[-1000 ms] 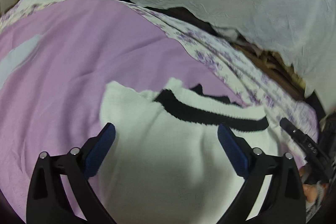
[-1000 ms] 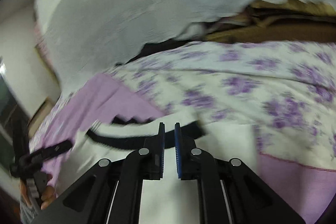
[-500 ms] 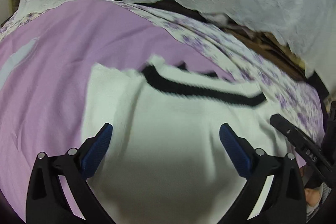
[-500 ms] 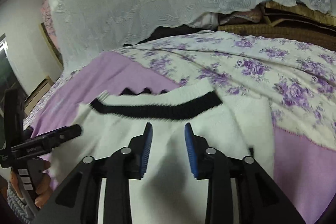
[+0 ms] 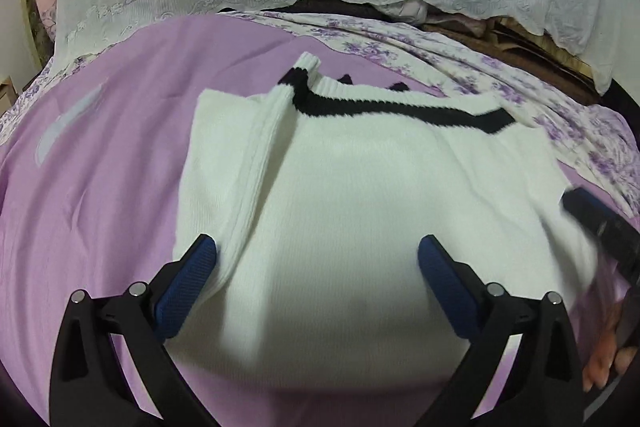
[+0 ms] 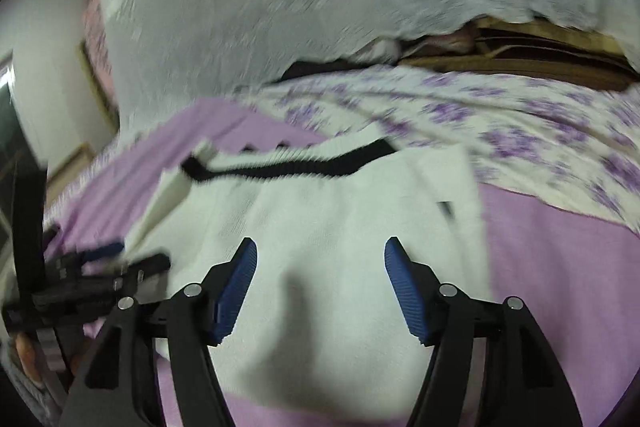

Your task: Fold small clothes

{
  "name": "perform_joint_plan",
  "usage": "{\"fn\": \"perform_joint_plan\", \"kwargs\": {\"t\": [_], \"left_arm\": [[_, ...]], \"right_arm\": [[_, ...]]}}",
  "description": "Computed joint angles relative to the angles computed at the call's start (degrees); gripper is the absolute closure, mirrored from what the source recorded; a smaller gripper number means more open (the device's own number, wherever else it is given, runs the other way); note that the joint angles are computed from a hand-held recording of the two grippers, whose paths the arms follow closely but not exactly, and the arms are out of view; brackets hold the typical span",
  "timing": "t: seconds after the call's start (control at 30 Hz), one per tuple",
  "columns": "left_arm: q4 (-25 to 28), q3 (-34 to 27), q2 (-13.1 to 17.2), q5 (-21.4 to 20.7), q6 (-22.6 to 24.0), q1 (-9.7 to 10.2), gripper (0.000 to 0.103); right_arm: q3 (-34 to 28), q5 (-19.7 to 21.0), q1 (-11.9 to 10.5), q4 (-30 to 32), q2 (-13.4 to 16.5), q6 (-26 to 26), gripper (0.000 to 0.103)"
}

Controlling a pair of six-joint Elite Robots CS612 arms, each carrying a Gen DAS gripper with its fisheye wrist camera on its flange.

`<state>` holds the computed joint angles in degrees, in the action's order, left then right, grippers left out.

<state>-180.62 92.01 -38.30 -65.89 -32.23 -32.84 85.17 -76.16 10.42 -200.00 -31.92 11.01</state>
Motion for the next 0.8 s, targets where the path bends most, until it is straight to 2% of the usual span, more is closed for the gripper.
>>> {"fn": "perform_joint_plan", "kwargs": {"t": [0.1, 0.17, 0.27, 0.4, 0.53, 0.57, 0.7, 0.8], "left_arm": [[0.0, 1.5, -0.7, -1.8, 0.0, -0.52, 0.005], [0.6, 2.0, -0.9, -2.7, -0.6, -0.68, 0.005], [0.0, 3.1, -1.5, -2.6, -1.7, -0.94, 0.005], [-0.4, 3.9, -1.9, -3.4, -3.5, -0.85, 0.005], [1.3, 3.2, -2.1, -2.9, -5.0, -0.69, 0.005], [1.8, 2.7, -2.0, -3.7, -5.5, -0.39, 0.005], [4.8, 0.0, -1.5, -6.2, -7.8, 0.63, 0.005], [8.7, -2.7, -0.6, -3.9, -8.4, 0.60, 0.005]], "right_arm": [[2.2, 1.7, -1.6, -1.0, -0.7, 6.4, 0.029], [3.5, 2.9, -2.6, -1.4, -1.1, 9.8, 0.029], [5.8, 7.0, -4.4, -3.3, -1.4, 16.1, 0.029], [6.2, 14.7, -6.6, -4.3, -0.3, 23.1, 0.029], [4.6, 19.1, -6.9, -1.7, 0.5, 23.2, 0.029], [3.6, 20.4, -6.9, 0.7, 0.7, 22.3, 0.029], [0.4, 20.4, -6.8, 6.3, 1.4, 22.8, 0.032], [-3.5, 20.9, -6.8, 10.2, 2.8, 23.0, 0.035]]}}
